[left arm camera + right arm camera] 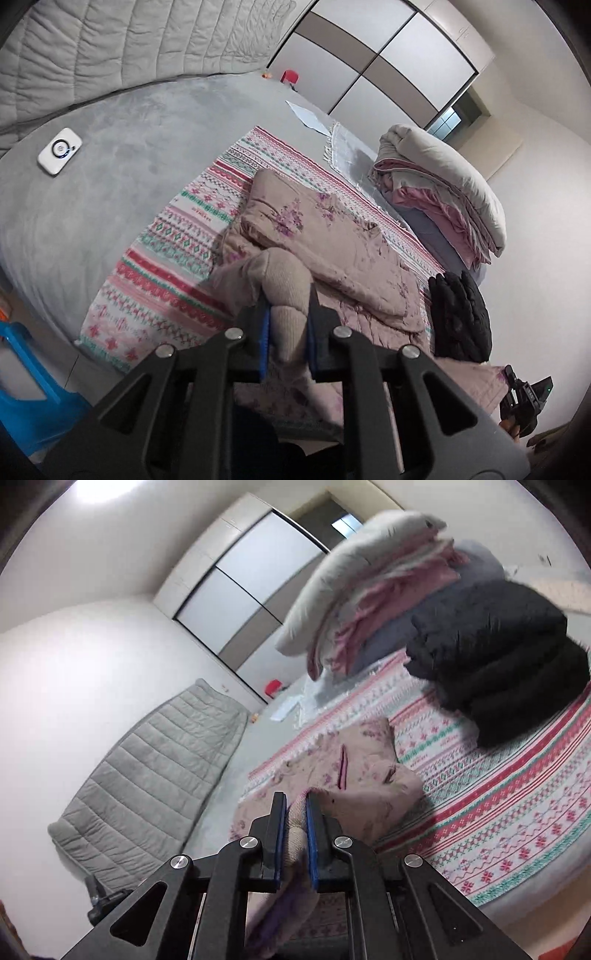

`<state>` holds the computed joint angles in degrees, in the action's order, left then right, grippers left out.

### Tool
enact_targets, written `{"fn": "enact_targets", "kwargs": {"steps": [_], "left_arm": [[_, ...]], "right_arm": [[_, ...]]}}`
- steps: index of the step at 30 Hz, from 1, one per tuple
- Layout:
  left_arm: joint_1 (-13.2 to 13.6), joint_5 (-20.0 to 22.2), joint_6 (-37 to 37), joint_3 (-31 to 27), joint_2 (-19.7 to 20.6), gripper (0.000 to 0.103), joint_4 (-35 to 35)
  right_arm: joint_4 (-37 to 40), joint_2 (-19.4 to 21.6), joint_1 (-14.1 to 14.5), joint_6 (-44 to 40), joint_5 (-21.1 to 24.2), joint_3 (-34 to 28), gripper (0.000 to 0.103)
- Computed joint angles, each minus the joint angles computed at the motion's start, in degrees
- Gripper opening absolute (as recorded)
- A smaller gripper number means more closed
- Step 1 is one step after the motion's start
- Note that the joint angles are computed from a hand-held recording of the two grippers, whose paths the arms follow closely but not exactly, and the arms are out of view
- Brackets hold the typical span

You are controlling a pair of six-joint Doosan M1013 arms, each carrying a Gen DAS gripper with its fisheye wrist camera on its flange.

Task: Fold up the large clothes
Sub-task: 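Lift the hem with both grippers and fold it toward the collar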

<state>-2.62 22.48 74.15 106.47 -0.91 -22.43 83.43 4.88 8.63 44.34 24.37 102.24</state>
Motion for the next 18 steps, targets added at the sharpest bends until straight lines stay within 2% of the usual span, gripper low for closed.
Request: {"fn": "enact_targets", "kwargs": {"steps": [4,6,9,11,13,14,15,16,17,18], "left_arm": [[-0.9,0.6,-10.9,-6.5,5.2,0.018,12.6],[-0.8,2.3,-12.7,-10.5,8.1,0.018,14.0],[-0.7,4.9,-14.7,-17.6,13.3,0.018,15.2],[-0.6,8.0,-17.3,-23.2,17.2,0.020,17.3],[-0.2,14.0,-19.4,-32.1,23.5,0.032,20.6],[0.3,17.7,-17.8,-36.9,26.9,0.037,20.5],[0.7,20.8,-17.8,-39.5,28.7,0.037,20.0],[1.8,24.6,-18.5,-42.3,30.9,0.037,17.3],[3.3,25.5,-18.3,-42.7,31.9,0.037,11.6],[4.6,23.4,-16.3,-41.2,31.7,0.039,5.7]], "right_arm": [[8.2,5.3,-0.8,-5.8,2.5,-4.8,0.009],[7.8,8.4,-0.6,-4.6,2.5,-9.1,0.009],[-4.5,13.0,-0.1,6.5,2.9,-17.5,0.009],[-18.9,17.3,0.6,20.1,2.5,-25.4,0.009],[-33.0,22.0,1.2,35.1,2.2,-33.2,0.009],[-39.7,25.7,1.0,42.6,2.5,-38.3,0.010],[-46.9,27.8,1.0,50.1,3.5,-41.3,0.011],[-53.7,30.5,0.5,57.6,6.9,-44.9,0.011],[-58.8,32.9,0.2,65.1,11.2,-48.0,0.014],[-60.9,34.2,0.1,69.8,13.0,-49.3,0.014]]}}
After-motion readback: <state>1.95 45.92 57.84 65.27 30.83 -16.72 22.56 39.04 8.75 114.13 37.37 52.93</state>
